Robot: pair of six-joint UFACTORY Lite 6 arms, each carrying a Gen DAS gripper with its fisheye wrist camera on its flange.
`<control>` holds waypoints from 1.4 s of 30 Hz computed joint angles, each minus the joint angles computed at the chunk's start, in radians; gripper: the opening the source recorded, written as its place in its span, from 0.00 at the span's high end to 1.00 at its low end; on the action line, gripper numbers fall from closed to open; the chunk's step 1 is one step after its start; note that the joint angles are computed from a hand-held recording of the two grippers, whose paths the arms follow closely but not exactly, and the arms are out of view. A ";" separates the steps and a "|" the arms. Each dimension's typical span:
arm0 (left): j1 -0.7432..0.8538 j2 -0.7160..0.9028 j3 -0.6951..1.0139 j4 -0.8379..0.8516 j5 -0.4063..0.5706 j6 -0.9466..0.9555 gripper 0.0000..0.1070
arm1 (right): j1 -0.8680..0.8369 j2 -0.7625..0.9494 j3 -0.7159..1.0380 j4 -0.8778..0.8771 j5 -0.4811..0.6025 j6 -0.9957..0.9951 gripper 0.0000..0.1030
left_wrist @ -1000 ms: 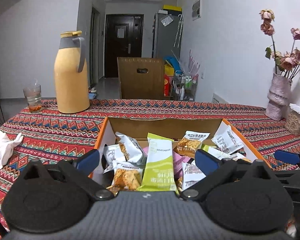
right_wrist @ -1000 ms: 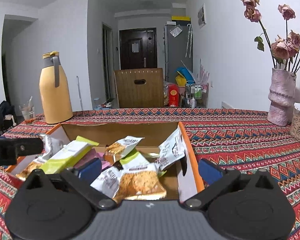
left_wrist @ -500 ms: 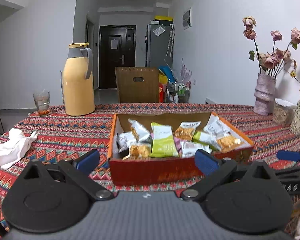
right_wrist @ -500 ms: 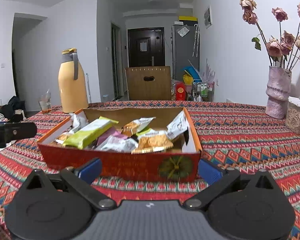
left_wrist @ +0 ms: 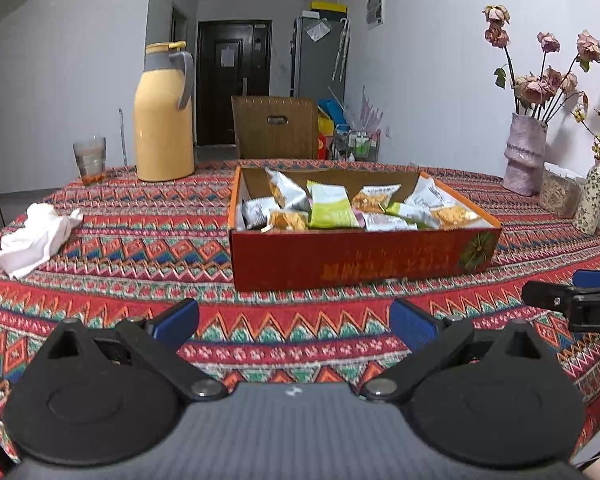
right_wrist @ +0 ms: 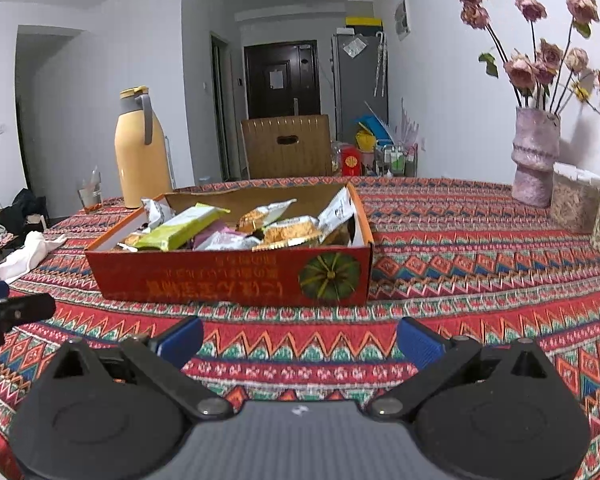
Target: Organize snacks
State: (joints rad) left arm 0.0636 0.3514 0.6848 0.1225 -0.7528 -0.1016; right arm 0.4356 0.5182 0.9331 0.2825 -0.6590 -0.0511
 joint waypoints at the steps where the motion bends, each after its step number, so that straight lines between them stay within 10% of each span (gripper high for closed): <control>1: -0.001 0.002 -0.003 0.001 0.000 -0.001 0.04 | 0.000 -0.002 -0.006 -0.001 0.000 0.006 0.00; 42: -0.004 -0.033 -0.052 0.034 -0.005 -0.021 0.04 | 0.027 -0.007 -0.027 0.002 -0.009 0.007 0.00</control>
